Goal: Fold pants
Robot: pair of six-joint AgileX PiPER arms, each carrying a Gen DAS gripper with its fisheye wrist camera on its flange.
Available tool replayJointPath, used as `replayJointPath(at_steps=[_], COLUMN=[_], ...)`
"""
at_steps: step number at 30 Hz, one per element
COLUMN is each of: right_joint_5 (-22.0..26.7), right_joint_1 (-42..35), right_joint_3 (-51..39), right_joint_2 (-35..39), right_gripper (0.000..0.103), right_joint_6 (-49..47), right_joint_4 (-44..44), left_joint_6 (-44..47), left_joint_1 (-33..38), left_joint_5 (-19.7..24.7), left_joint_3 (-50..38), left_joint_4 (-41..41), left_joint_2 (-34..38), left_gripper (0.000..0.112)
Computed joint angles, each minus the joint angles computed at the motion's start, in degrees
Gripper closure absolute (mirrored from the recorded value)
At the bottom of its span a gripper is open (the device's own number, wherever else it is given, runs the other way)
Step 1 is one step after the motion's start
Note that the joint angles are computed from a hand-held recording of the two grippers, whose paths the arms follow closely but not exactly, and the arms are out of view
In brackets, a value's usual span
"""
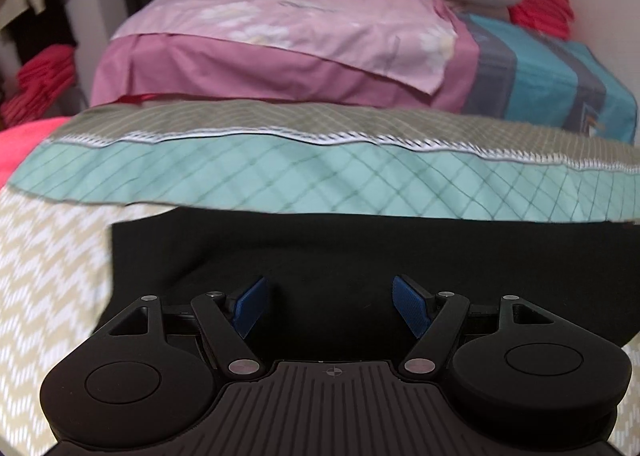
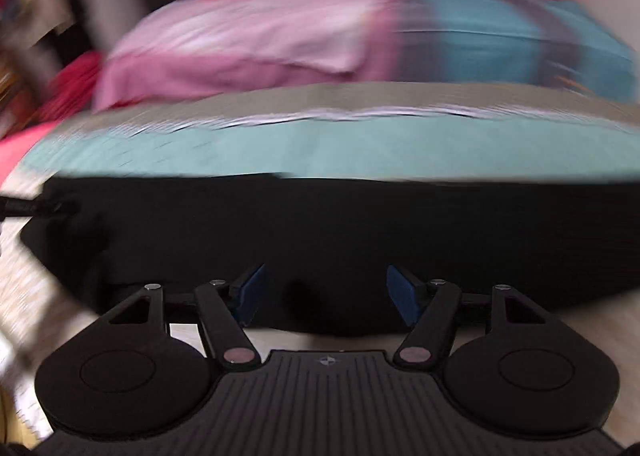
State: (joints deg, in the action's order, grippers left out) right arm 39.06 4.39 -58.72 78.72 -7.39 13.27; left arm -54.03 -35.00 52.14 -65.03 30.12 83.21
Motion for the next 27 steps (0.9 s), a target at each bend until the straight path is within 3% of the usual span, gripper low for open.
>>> replayJointPath(at_steps=[3,6,9,11,12,14,15,18,22,27], right_joint_5=[-0.82,-3.68,-3.06,0.06,-1.18,-7.04,-7.08,-10.40,-11.12,-9.55], right_joint_1=[-5.44,-6.68,-5.38,-4.93,-4.07,-2.77,-2.84,-5.17,-10.39,-25.55], right_joint_3=[1.20,-0.03,-3.77,-7.60,-8.78,-9.56,-10.88,-7.32,1.94,15.16], right_joint_2=[-1.14,0.74,6.49,12.62,15.43,17.69,18.25,14.16,4.87,-8.58], right_gripper=[0.032,0.032,0.029,0.026,0.020,0.020,0.023,0.023,0.021,0.014], right_joint_6=[-0.75,-5.03,-11.15,-16.59,-17.14,-16.29,-12.43,-11.98,-13.43,-8.46], right_joint_4=[-2.59,-1.18,4.86,9.59,9.29,8.80,8.40,14.86,15.92,18.71], left_joint_6=[2.50,1.23,-1.12,-1.83,-2.00,-2.24,-2.43,-2.66,-2.65,-2.68], left_joint_1=[1.21,1.62,0.95,0.63,0.43,-0.01,-0.04,0.34,0.77,0.69], left_joint_5=[0.67,-0.56,0.35,1.25,1.64,2.87,3.05,2.85,2.55,2.27], left_joint_3=[-3.23,-2.52,-2.29,-2.71,-3.01,-3.57,-3.62,-3.49,-3.57,-3.39], left_joint_4=[-3.17,-3.10,-2.04,-1.82,-1.61,-1.38,-1.37,-1.67,-2.10,-1.86], left_joint_2=[5.83,6.89,7.27,7.64,7.98,8.20,8.27,8.26,8.41,8.51], left_gripper=[0.009,0.009,0.009,0.009,0.009,0.009,0.009,0.009,0.009,0.009])
